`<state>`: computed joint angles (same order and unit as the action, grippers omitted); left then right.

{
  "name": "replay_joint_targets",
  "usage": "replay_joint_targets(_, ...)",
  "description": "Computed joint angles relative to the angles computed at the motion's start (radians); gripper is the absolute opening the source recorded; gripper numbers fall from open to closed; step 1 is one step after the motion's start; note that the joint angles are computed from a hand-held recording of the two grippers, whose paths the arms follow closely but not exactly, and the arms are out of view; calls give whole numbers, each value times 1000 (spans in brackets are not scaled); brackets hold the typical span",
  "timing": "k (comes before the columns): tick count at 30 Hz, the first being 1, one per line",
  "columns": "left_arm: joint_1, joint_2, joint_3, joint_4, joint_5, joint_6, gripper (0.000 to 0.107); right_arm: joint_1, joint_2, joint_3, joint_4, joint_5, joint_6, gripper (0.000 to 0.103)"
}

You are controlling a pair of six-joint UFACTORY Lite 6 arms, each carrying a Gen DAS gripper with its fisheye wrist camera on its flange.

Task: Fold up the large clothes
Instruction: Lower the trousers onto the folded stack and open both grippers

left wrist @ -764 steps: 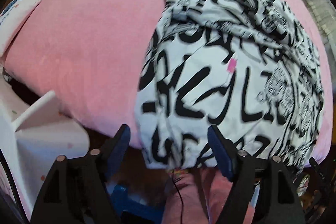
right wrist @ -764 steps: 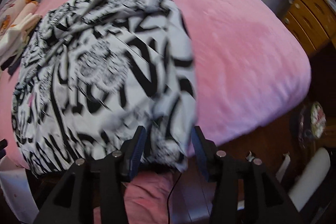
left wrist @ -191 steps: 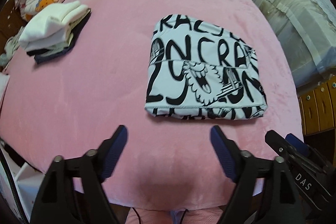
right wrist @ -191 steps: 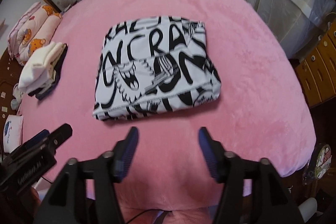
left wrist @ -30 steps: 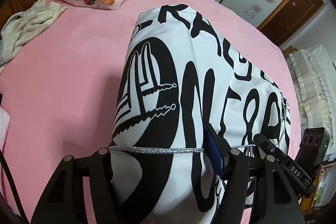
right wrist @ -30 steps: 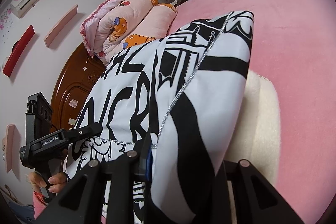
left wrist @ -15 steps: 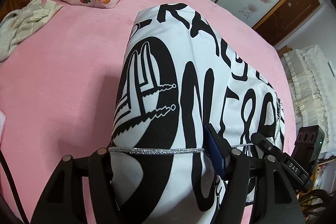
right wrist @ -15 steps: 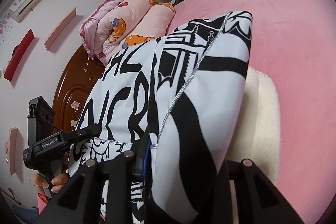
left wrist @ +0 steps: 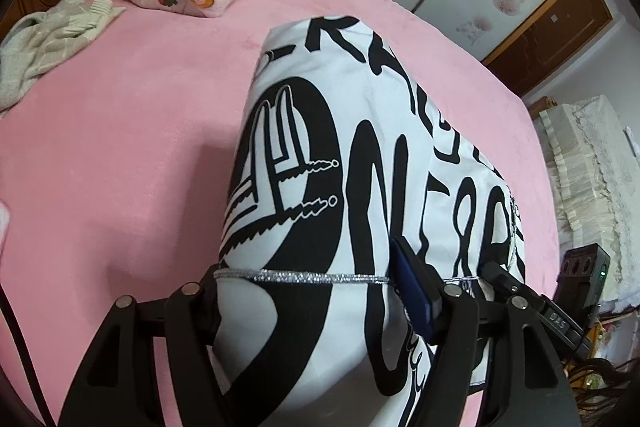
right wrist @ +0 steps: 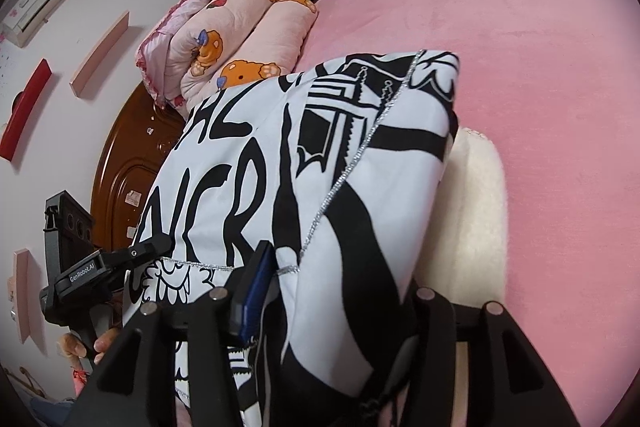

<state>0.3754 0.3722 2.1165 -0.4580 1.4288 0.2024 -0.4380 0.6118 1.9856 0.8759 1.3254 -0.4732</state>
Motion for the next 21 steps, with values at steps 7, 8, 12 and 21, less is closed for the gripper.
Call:
replay_joint_targets(7, -59, -231, -193, 197, -208, -60, 98, -18, -59, -24, -50, -37, 14, 70)
replay_joint_targets(8, -58, -270, -228, 199, -226, -61, 98, -29, -92, -52, -50, -64, 3, 73)
replay_joint_targets(12, -49, -424, -377, 184, -274, -59, 98, -85, -195, -110, -46, -103, -31, 73)
replay_joint_targets(21, -55, -831, -700, 216, -218, -198, 98, -310, -452, -354, -130, -24, -202, 73)
